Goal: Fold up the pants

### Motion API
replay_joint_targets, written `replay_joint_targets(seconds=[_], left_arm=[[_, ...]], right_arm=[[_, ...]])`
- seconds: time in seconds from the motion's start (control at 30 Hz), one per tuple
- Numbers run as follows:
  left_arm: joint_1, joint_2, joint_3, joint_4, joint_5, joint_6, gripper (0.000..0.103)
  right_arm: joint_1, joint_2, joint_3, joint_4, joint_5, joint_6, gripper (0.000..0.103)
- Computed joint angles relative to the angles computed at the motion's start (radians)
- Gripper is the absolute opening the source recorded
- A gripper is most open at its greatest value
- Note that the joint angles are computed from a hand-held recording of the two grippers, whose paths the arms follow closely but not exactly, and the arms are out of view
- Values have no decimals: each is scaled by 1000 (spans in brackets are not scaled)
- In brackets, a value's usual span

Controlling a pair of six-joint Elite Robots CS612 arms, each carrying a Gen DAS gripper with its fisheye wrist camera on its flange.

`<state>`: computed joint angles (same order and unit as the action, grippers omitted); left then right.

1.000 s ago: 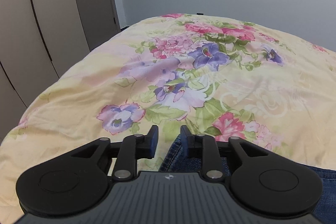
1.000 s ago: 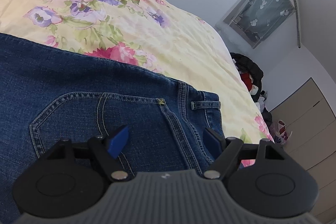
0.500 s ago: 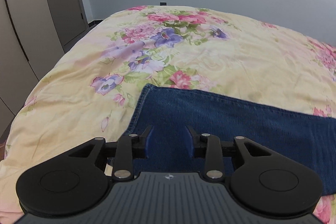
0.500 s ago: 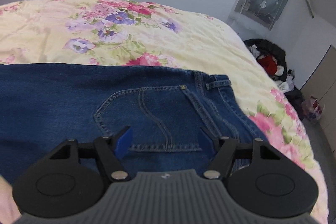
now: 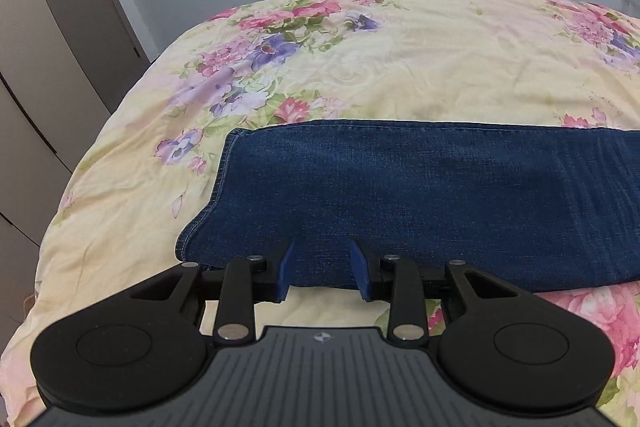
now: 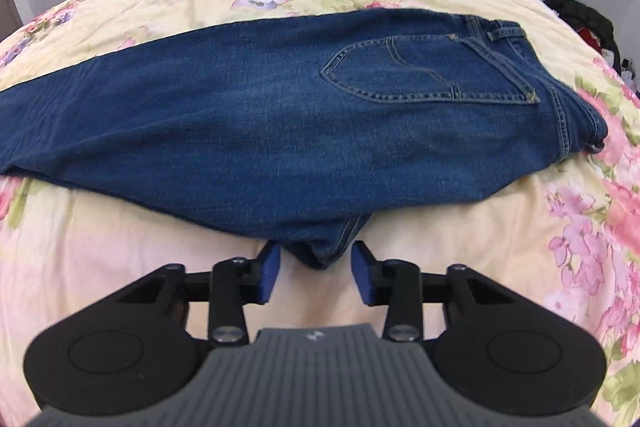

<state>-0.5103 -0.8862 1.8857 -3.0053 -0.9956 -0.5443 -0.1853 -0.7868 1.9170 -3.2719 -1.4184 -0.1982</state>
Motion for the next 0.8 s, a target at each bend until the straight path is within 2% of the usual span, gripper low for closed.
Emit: replay_joint_targets(seconds=[0.03,0.07,0.17,0.27,0.4,0.57,0.63,0.67,0.8], left_arm=[[-1,-2,2,-3,-2,-1,40],[-2,-3,4,-4,-3,-2,40],[-4,0,2,9,-1,-7,40],[-4,3,-5,45,0,-33,40],[-4,5,-5,43,2,-39,40],[6,24,-32,93,13,-63,40],[12,38,-48,111,19,-79,40],[15,44,-56,115,17,-85,40],[26,67,-79,117,15,-114,40]], right_arm=[[3,2,-4,-1,-7,-2,19],[3,0,-7,7,-21,-4,8],[-9,-13,-9,64,4,-5,3],[-11,-11,-10,109,-3,-13,2],[-29,-27,-13,177,41,7,0],[-64,-48,-4,92,39,-17,0],[-76,-34,-42,61,32,6,3],[-82,-21,-74,59,31,18,7],[-87,58,-234,62,-15,50,8]])
